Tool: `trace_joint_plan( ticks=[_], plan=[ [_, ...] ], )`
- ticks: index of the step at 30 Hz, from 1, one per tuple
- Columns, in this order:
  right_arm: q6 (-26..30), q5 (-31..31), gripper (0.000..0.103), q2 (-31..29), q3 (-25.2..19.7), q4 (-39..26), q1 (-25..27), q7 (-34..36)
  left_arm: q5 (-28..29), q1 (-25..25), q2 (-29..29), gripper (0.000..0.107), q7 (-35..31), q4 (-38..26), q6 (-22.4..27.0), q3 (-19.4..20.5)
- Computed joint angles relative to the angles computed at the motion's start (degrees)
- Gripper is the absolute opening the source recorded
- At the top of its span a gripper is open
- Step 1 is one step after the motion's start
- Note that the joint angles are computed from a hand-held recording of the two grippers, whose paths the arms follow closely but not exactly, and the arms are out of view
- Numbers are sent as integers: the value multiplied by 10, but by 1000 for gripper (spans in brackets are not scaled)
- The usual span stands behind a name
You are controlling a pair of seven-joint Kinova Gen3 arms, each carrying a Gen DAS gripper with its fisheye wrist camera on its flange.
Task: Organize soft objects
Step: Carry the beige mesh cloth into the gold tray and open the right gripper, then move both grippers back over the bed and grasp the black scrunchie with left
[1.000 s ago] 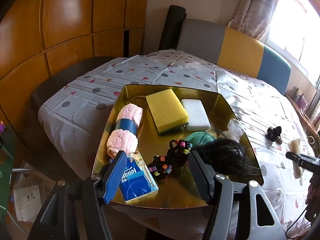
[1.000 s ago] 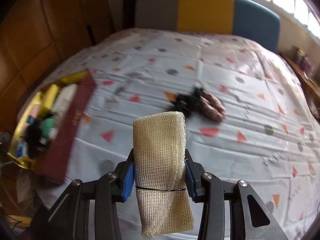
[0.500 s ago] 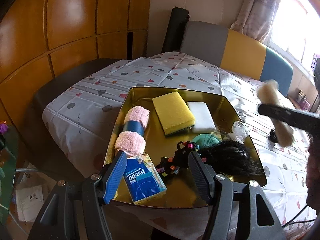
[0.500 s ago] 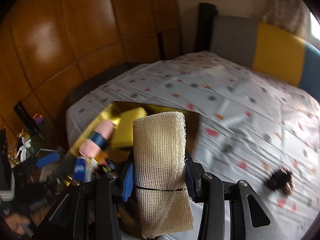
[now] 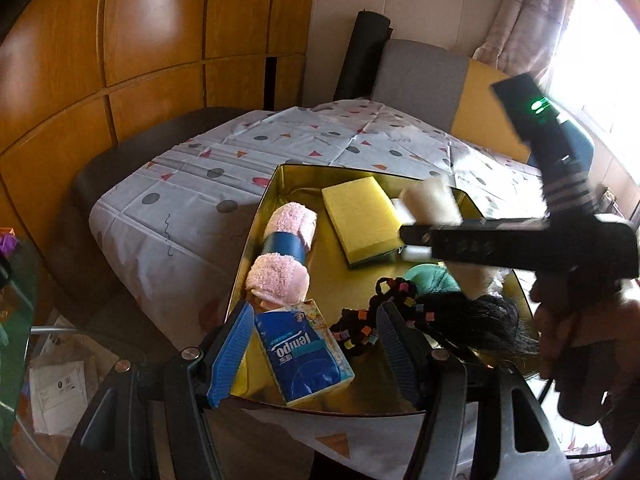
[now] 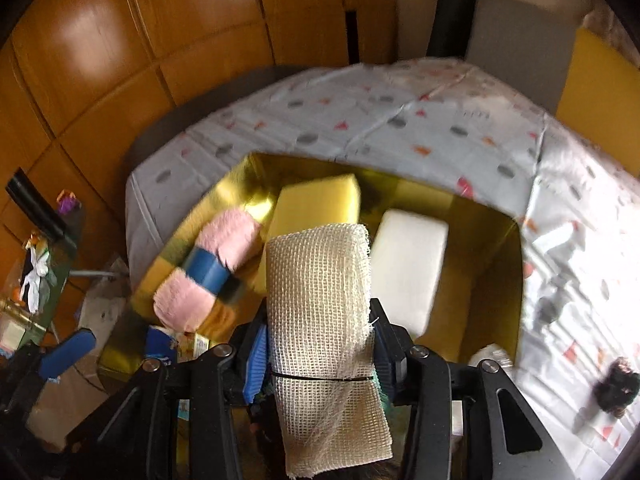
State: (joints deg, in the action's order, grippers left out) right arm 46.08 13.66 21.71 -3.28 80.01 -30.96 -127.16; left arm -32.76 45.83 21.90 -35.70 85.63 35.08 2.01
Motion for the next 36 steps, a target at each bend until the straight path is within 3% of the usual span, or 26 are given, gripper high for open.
trace_joint_plan(
  ticks=[4, 10, 14, 24, 32, 36],
  plan=[
    [-4, -7, 47, 7, -7, 7, -2, 13, 2, -2, 1, 65, 0, 0, 2, 0],
    [-51, -19, 73, -19, -6, 49, 4, 1, 1, 0, 3, 65, 2, -1, 7, -1],
    [-78, 4, 76, -46, 5, 77, -5, -37, -3, 4, 3, 65, 5, -2, 11, -1],
    [-103, 130, 78, -118, 13, 158, -23, -201, -18, 14, 0, 65, 7, -7, 20, 3],
    [-75, 252, 83, -188, -25, 233, -12, -336, -28, 22, -1, 65, -5, -17, 23, 10],
    [-58, 284, 85, -231, -51, 276, 15, -384, -28, 28, 3, 65, -17, -27, 25, 14]
  ],
)
